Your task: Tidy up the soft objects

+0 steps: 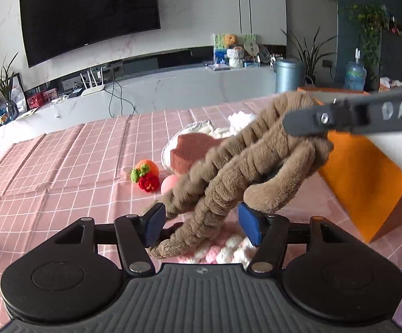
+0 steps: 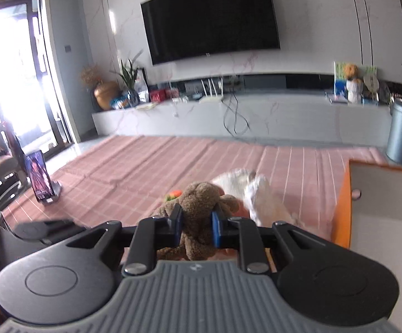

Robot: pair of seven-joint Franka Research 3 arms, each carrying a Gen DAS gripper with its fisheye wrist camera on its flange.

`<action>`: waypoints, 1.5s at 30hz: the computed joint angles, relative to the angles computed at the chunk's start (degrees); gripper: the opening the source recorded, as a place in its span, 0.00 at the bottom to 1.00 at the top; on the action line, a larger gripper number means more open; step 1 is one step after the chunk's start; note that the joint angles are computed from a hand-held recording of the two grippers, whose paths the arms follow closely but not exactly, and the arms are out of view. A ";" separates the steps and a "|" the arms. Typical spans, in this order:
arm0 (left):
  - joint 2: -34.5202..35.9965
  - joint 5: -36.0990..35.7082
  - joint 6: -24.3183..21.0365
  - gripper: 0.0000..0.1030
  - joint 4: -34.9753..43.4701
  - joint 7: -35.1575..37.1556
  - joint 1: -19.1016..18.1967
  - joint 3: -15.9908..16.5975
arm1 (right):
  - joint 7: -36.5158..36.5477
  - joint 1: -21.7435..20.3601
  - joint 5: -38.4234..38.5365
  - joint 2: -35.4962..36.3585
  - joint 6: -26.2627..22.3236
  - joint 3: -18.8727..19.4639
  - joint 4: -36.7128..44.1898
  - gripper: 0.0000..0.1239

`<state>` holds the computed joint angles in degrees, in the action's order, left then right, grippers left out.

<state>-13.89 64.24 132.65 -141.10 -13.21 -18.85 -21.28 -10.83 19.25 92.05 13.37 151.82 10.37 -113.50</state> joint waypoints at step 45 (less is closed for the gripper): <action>7.24 -24.39 34.01 0.29 -2.09 58.52 10.46 10.64 | 31.27 -0.81 -56.77 23.03 -7.14 5.36 29.68 0.46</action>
